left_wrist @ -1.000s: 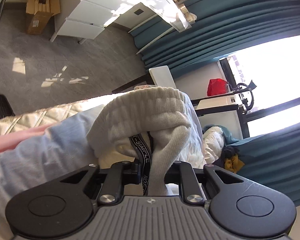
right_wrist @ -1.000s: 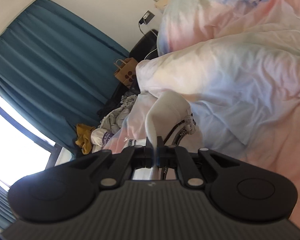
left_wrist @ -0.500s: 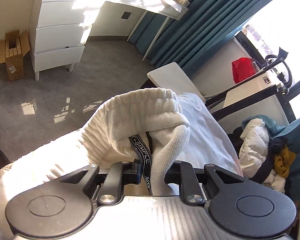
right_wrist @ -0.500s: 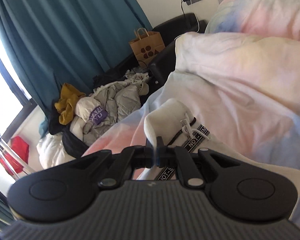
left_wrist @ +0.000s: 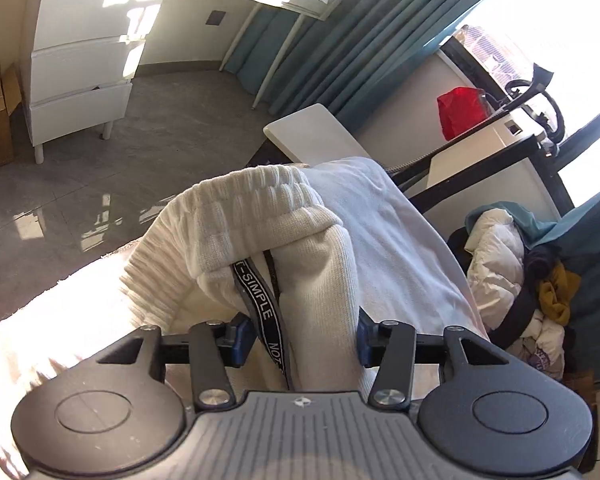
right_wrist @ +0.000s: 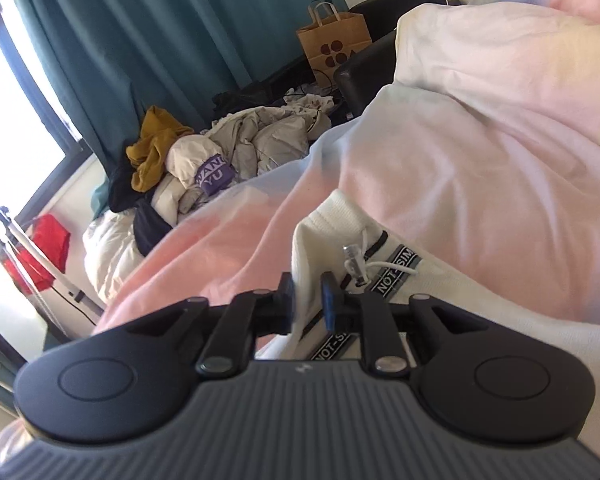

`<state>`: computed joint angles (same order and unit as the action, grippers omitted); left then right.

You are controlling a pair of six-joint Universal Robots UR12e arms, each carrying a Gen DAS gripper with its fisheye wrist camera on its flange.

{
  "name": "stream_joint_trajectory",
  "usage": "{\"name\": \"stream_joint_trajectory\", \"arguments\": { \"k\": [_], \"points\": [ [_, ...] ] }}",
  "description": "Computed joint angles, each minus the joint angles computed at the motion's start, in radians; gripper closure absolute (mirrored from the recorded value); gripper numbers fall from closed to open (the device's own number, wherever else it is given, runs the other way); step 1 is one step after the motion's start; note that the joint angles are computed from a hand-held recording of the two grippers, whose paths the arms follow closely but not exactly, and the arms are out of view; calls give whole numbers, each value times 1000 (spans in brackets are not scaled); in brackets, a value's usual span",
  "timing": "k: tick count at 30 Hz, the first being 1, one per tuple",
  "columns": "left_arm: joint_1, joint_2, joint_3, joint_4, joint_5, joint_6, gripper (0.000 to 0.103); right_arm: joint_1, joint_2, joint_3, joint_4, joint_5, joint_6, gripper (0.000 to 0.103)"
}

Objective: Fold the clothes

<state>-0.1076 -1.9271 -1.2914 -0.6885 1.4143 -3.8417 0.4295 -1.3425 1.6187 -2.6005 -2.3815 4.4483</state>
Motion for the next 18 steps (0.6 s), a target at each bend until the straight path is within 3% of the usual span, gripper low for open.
{"name": "stream_joint_trajectory", "arguments": {
  "k": [2, 4, 7, 10, 13, 18],
  "points": [
    [5, 44, -58, 51, -35, 10, 39, 20, -27, 16, -15, -19, 0, 55],
    [16, 103, -147, 134, -92, -26, 29, 43, -55, 35, -30, -48, 1, 49],
    [32, 195, -290, 255, -163, -116, 28, 85, -103, 75, -6, -92, 59, 35],
    [32, 272, -408, 320, -142, -176, 23, 119, -155, 122, 63, -87, 177, 35],
    [50, 310, -458, 251, -157, -239, 23, 150, -193, 163, 140, -73, 337, 35],
    [79, 297, -483, 225, -227, -279, 27, 159, -219, 247, 86, 22, 492, 35]
  ]
}}
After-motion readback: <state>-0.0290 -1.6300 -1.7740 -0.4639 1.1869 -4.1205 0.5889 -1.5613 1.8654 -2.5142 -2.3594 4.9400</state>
